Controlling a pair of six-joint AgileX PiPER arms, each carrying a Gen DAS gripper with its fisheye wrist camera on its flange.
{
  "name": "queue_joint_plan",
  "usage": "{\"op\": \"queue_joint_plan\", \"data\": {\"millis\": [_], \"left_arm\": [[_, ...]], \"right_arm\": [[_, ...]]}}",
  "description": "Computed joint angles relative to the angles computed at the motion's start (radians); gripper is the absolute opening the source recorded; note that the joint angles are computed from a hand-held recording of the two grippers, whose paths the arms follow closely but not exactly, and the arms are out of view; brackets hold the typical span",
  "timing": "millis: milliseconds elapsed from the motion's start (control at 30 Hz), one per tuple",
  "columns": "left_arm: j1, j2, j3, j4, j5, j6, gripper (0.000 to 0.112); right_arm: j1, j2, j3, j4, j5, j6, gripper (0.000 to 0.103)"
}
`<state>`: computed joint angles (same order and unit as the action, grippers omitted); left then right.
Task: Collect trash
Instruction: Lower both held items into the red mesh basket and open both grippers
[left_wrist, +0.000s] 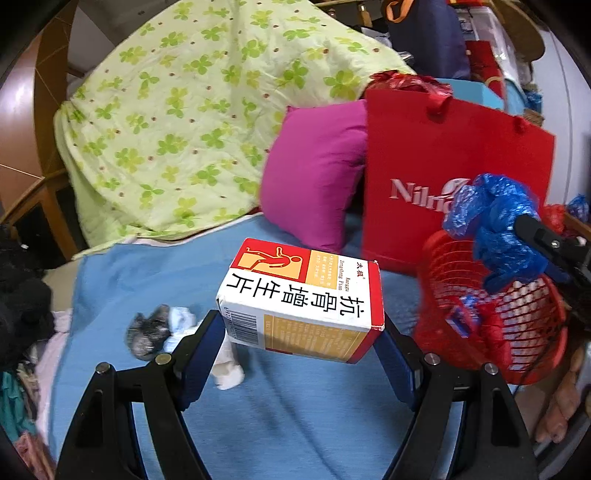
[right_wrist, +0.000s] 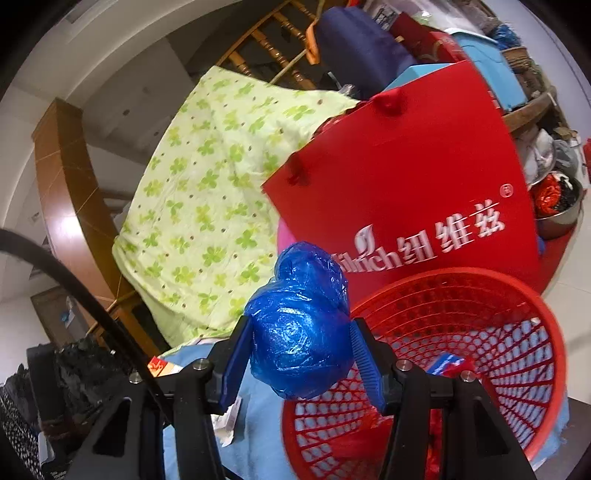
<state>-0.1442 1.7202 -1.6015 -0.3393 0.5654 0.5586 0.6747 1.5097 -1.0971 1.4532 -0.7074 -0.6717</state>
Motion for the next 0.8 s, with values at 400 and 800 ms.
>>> {"op": "queue_joint_plan", "data": {"millis": [400,800], "left_arm": [[-0.033,0.047,-0.129,-0.323,0.243,0.201,0.079],[-0.032,0.092,-0.038,-0.238,0.149,0.180,0.074]], "right_arm": [[-0.121,-0.107,0.142,0.050,0.002,0.173,0.059],[-0.200,-0.071,0.095,0.232,0.108,0.062,0.061]]}}
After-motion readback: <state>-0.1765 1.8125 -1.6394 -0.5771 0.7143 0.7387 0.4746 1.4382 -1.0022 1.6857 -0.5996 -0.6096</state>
